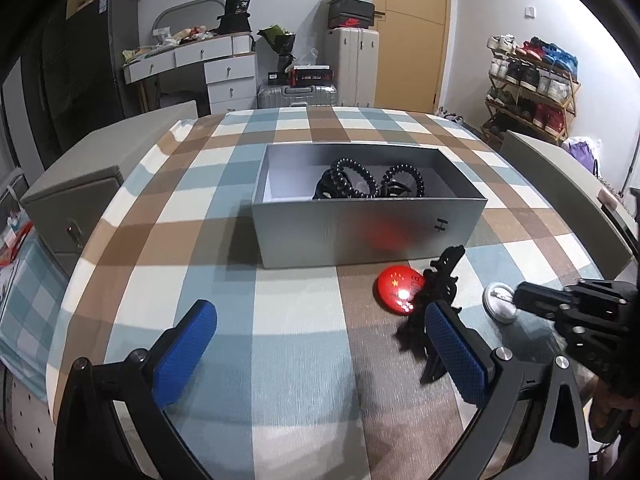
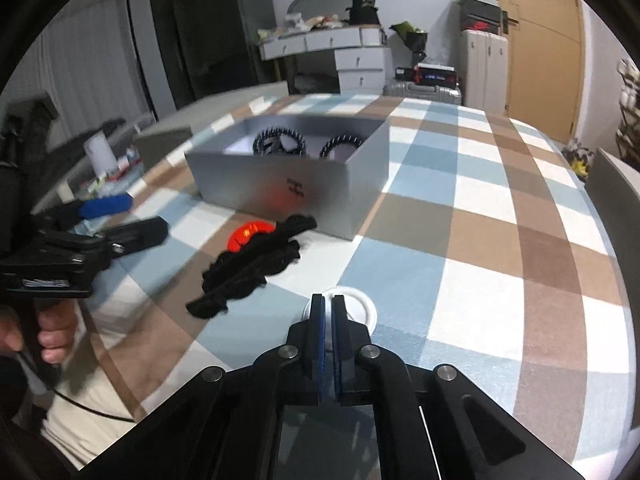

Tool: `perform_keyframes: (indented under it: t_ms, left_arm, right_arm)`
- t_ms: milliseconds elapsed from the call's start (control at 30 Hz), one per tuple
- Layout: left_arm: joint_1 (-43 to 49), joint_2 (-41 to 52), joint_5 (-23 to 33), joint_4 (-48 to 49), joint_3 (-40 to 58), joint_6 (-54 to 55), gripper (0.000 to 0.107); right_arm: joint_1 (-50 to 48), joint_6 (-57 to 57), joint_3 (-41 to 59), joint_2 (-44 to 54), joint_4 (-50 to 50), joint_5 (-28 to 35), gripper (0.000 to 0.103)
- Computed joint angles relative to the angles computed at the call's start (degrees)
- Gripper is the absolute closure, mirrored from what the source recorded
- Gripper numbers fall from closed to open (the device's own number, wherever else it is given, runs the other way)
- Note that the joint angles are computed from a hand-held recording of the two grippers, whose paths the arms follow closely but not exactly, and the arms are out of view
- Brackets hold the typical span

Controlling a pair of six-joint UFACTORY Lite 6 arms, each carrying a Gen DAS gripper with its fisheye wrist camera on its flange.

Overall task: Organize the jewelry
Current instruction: 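Move the right tool to the white round pin badge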

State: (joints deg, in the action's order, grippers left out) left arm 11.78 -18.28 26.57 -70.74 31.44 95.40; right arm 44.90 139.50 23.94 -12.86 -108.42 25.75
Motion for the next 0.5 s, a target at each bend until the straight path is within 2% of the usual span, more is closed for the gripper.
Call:
perform_keyframes:
  t_ms: [67,133,167,200,367,500]
  left_arm:
    - [-1.3,1.9,-1.3,-0.6,1.5,0.2,0.005]
    - [-2.3,4.1,-1.3,0.2,3.4,-0.6,0.005]
    - [-2.8,4.9,-1.5,0.6,4.2,-1.2,0.005]
    - [-3.3,5.6,-1.7,0.7,4.8,-1.3,0.005]
    - [-5.0,7.7,-2.8,1.2,6.2,-1.0,0.005]
    - [-6.0,10.1,-1.8,5.3,8.1,-3.4,0.005]
  right_arm:
    - [-0.2,1.3,-1.9,-3.1,-0.8,0.2,0.095]
    - [-0.4,1.1,-2.5,-4.1,-1.0,0.0,0.075]
    - [-0.2,-1.2,-1.8,-3.3,1.1,0.4,0.059]
    - [0.2,-1.6,-1.6,-2.7,1.5,1.0,0.056]
    - [-0.7,-3.1,2.1,2.7,0.9,-0.6,0.056]
    - [0.2,-11.5,6.0,8.1,9.0,0.6,0.055]
